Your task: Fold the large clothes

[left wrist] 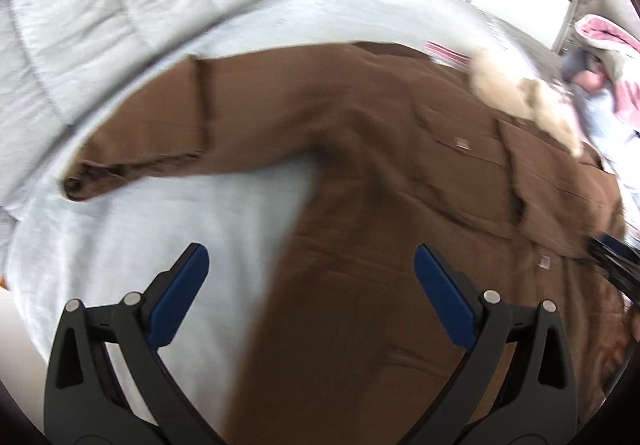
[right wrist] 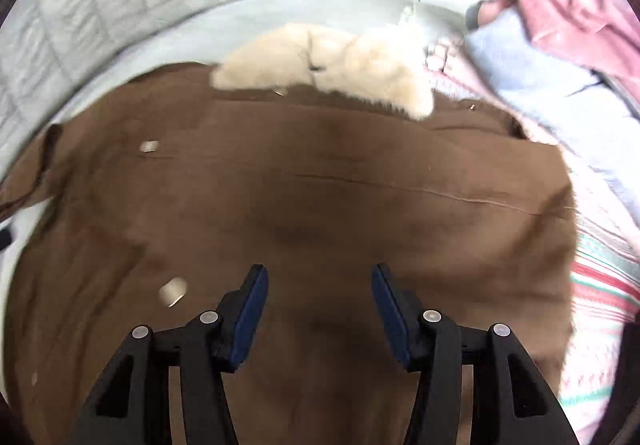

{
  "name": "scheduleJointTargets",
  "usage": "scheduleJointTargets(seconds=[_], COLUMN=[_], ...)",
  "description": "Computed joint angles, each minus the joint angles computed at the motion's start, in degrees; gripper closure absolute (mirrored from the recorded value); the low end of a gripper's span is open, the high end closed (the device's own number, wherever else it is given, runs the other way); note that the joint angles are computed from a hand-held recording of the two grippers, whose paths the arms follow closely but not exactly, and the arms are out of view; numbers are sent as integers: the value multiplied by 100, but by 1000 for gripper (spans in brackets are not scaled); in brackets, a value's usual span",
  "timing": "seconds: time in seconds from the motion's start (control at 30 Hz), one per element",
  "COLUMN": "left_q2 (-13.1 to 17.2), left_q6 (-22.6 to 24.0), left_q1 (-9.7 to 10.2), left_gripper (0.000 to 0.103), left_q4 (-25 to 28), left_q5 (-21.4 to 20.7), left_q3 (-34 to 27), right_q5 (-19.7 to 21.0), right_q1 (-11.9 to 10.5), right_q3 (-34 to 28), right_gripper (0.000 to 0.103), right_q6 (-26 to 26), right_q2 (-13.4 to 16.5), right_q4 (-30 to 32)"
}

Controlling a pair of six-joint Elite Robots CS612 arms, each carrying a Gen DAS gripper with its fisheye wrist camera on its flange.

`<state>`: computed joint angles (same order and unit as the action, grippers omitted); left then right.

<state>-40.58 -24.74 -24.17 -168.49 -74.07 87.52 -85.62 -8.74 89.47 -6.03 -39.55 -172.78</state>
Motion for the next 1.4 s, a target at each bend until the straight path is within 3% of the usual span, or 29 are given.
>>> scheduleJointTargets(seconds=[0.13,0.23,0.33,0.37,0.5,0.57,0.7,0.83,0.9,1.07,1.33,1.4], left_q2=[25,136,374,507,866,974,1015,830,692,392,-186,-317], left_q6=[-32,490,1403,1926,3359,3742,3729,3401,3260,2485,916,388], left_q1=[81,96,129,163,256,303,372,436,490,646,813,822], left_gripper=[1,1,1,1,1,1,5,68,81,93,96,96], left_q4=[154,250,119,127,132,-5,61,471,493,812,437,300], left_q5=[842,1825,2580,2760,3237,3280,3123,2602,2246,1542,-303,-987], left_q3=[-11,-136,-353,-481,-736,-779,-890,-901,-825,-693,-441,-447], right_q5=[406,1180,1924,2021,1755,1886,2059,2107,2144,2217,2344,2388], right_q1=[-25,-182,-328,-352,-342,-406,-487,-520,-542,-594,-679,-741], right_q3=[711,1200,1729,1797,1772,1768,1739,1774,1791,1838,1896,1905], right_gripper=[41,30,25,25,25,25,25,25,25,25,25,25], right_q6=[37,520,976,976,881,1024,1185,1118,1136,1214,1467,1635], right_q2=[-546,-886,-1085,-1067,-988,-932,-862,-872,-873,-906,-933,-930], right_q4=[-59,-284,-820,-921,-701,-826,-1003,-1062,-1130,-1244,-1478,-1546])
